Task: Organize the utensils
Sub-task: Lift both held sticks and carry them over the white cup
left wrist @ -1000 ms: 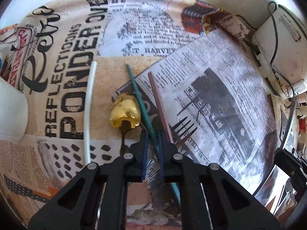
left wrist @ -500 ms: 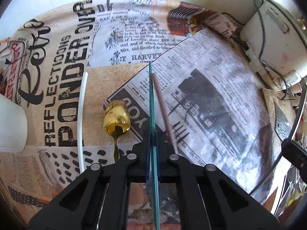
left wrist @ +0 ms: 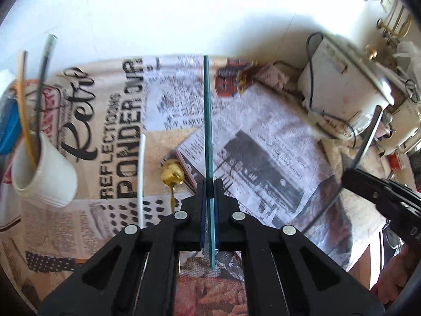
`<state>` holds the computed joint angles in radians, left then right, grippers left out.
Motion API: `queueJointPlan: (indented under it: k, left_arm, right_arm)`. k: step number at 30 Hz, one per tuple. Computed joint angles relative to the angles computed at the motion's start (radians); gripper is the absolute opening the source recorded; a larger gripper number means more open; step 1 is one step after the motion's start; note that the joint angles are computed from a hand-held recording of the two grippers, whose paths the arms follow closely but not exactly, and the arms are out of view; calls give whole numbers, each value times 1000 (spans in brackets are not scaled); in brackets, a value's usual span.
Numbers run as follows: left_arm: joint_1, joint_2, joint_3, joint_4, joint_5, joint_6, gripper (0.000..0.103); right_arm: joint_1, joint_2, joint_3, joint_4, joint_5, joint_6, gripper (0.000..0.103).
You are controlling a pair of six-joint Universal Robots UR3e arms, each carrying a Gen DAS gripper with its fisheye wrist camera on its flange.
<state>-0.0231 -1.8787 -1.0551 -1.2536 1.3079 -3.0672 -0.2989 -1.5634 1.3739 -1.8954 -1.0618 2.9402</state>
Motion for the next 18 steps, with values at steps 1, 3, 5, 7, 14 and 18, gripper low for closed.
queueJointPlan:
  k: [1, 3, 5, 7, 14, 18]
  left_arm:
    - [10, 18, -14, 15, -4, 4, 3]
    - [24, 51, -33, 31, -10, 7, 3]
    - [40, 87, -51, 48, -11, 12, 3]
    - [60, 119, -62, 56, -17, 20, 3]
    - [161, 207, -51, 45, -83, 53, 3]
    - [237, 250, -43, 27, -136, 91, 3]
  right_arm:
    - [7, 1, -8, -4, 1, 5, 6]
    - [22, 5, -27, -10, 3, 16, 6]
    - [39, 13, -52, -17, 1, 30, 6]
    - [58, 28, -88, -22, -1, 49, 6]
    - [135, 105, -235, -50, -20, 105, 6]
    - [199, 165, -335, -78, -50, 145, 6]
